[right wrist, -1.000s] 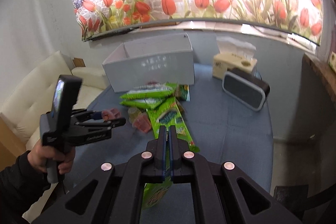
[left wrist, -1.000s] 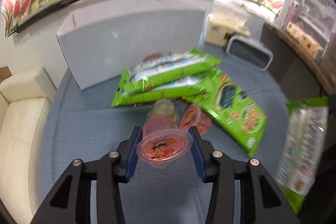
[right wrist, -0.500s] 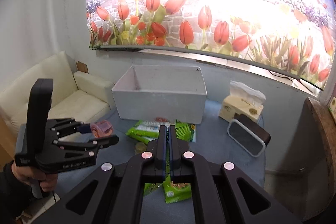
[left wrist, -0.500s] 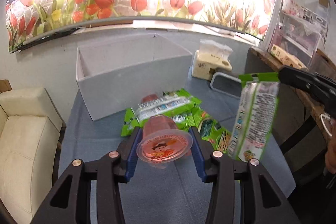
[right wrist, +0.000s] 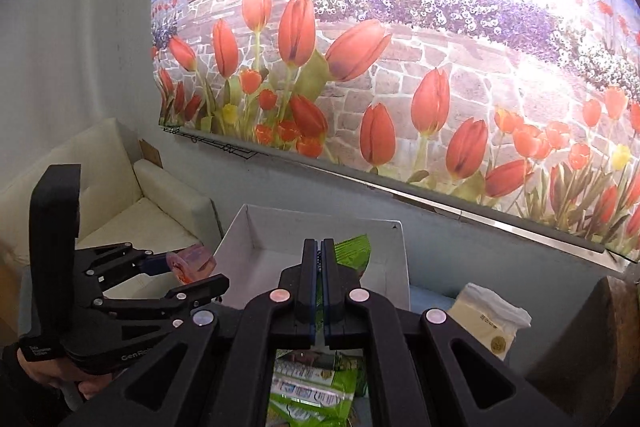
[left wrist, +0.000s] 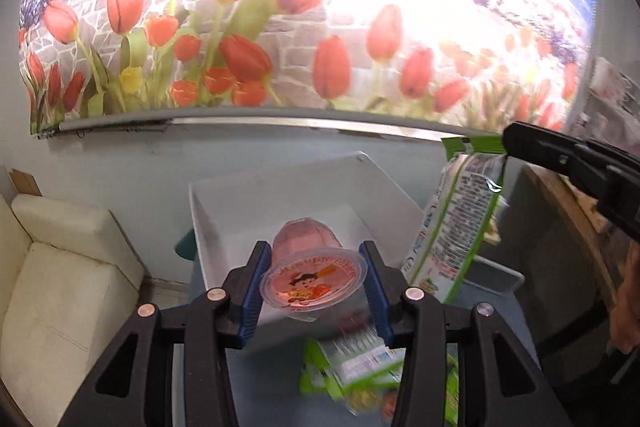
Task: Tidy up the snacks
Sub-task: 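Carry both items over the white box and open both tools to drop them, then grasp the green seaweed packet with the right tool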
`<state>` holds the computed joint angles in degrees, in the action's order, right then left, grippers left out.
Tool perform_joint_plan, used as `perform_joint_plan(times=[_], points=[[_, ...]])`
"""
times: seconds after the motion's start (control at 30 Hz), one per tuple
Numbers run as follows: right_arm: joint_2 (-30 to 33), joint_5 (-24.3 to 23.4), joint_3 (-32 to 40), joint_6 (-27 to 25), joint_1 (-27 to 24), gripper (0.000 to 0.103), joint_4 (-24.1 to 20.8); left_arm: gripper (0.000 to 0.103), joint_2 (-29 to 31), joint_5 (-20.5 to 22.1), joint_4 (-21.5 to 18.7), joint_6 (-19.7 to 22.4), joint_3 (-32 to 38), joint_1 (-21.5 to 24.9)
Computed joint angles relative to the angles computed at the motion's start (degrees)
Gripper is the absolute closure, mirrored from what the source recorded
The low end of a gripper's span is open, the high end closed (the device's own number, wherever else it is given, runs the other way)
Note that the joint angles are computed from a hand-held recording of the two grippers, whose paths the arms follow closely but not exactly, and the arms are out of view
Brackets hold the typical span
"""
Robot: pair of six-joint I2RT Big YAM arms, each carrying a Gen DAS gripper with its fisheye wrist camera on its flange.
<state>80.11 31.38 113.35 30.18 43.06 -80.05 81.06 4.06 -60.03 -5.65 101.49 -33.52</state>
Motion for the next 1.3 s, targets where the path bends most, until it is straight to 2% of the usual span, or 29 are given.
perform_joint_plan(times=[0.07, 0.17, 0.27, 0.4, 0.53, 0.63, 0.67, 0.7, 0.73, 0.77, 0.8, 0.83, 0.97, 1.13, 1.23, 1.3], points=[[2.5, -2.7, 2.5, -1.7, -3.8, 0.102, 1.0, 0.053, 3.6, -0.6, -0.5, 0.1, 3.9, 0.8], [6.5, -6.2, 6.5, -2.7, -8.3, 0.102, 0.9, 0.053, 10.2, 0.9, -3.7, -0.6, 11.3, 2.4], [9.8, -8.1, 8.8, -3.0, -10.8, 0.102, 0.9, 0.053, 15.1, -0.1, -5.8, 0.0, 16.3, 2.7], [11.9, -10.2, 7.2, -2.1, -12.6, 0.102, 1.5, 0.053, 17.8, -0.8, -6.2, 0.3, 17.8, 2.8], [10.9, -11.2, 2.6, -1.2, -13.5, 0.102, 3.6, 0.053, 18.3, -1.1, -5.3, 0.6, 16.7, 3.1], [10.4, -11.8, 0.7, -1.3, -13.8, 0.101, 3.5, 0.052, 19.2, -0.4, -6.3, 1.2, 17.2, 3.2], [10.1, -12.1, 0.1, -0.8, -14.0, 0.097, 3.6, 0.051, 19.4, -0.4, -6.6, 1.2, 17.4, 3.1], [10.2, -12.0, 0.1, -0.4, -14.1, 0.078, 3.0, 0.047, 19.7, -1.1, -7.0, 1.1, 17.6, 3.0], [9.9, -11.7, -0.4, -0.3, -14.1, 0.050, 3.2, 0.031, 19.9, -2.0, -7.1, 1.2, 17.7, 2.7], [9.3, -11.0, -1.3, -0.1, -14.1, 0.036, 4.0, 0.013, 19.9, -2.3, -7.2, 1.3, 17.7, 2.6], [8.6, -9.7, -2.3, 0.0, -13.9, 0.027, 4.8, 0.006, 19.6, -2.0, -6.6, 1.2, 17.2, 2.6], [7.9, -8.6, -3.1, -0.1, -13.8, 0.027, 5.4, 0.000, 19.4, -1.9, -6.3, 1.2, 17.1, 2.5], [6.6, -8.4, -4.0, 0.4, -14.2, 0.027, 5.3, 0.000, 19.9, -2.8, -7.6, 1.4, 18.4, 2.3], [3.7, -5.8, -6.2, 0.2, -13.4, 0.027, 5.5, 0.000, 19.1, -3.6, -7.9, 2.3, 18.1, 1.7], [0.9, -4.4, -8.6, 1.3, -12.1, 0.016, 6.1, 0.000, 17.6, -4.3, -7.3, 2.8, 16.9, 1.3], [-2.0, -2.9, -11.3, 2.4, -10.4, 0.016, 6.9, 0.000, 15.3, -4.2, -6.1, 2.9, 14.5, 1.1]])
